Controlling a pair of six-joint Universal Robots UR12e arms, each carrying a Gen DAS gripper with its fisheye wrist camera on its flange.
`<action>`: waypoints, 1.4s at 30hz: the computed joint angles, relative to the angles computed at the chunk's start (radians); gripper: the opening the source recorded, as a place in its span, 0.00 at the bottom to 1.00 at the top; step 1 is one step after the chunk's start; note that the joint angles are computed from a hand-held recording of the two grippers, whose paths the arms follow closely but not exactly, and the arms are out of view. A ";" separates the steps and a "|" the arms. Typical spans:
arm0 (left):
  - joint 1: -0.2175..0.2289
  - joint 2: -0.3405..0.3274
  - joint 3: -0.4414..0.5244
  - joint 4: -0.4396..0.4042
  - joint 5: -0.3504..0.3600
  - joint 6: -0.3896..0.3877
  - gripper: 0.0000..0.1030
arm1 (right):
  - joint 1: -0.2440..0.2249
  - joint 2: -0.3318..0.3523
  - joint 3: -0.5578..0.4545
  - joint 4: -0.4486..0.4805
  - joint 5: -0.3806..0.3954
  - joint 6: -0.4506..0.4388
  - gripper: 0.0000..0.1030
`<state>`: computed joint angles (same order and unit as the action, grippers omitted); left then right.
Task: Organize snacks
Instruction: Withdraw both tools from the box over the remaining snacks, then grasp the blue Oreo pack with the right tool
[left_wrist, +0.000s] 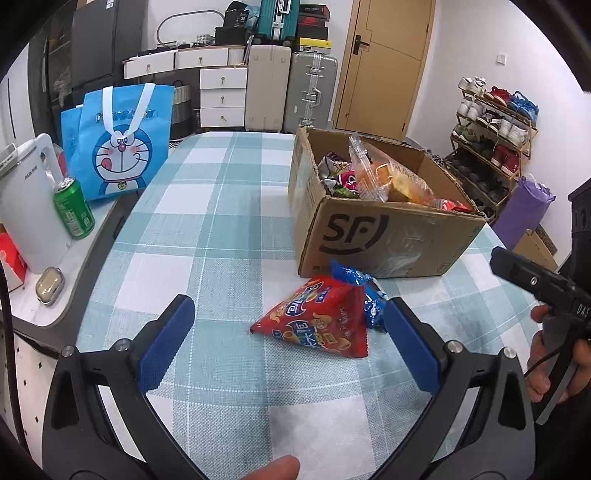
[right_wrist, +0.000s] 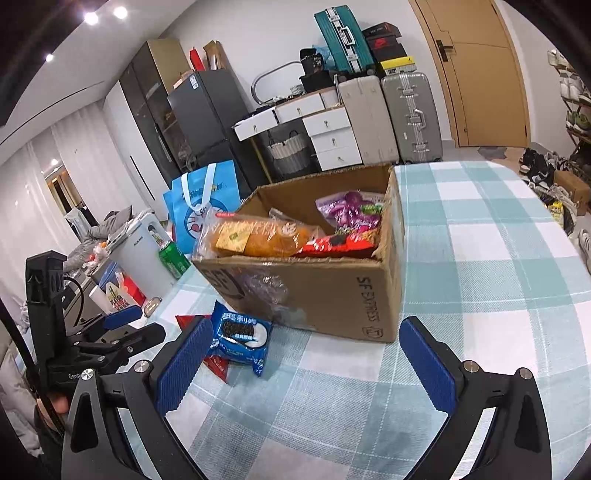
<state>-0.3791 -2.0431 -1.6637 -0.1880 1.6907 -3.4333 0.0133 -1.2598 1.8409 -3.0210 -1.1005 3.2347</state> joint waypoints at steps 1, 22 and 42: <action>0.001 -0.002 0.001 -0.005 -0.003 0.000 0.99 | 0.003 0.001 -0.001 0.004 0.000 -0.004 1.00; 0.022 -0.033 0.027 -0.064 -0.013 -0.017 0.99 | 0.047 0.048 -0.046 0.096 0.012 -0.031 1.00; 0.052 -0.021 0.005 -0.059 -0.022 -0.067 0.99 | 0.115 0.147 -0.195 0.319 -0.027 -0.030 0.99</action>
<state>-0.3266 -2.0640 -1.6584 -0.2470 1.6686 -3.5007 0.1282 -1.1123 1.6460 -2.7025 -1.1275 3.2046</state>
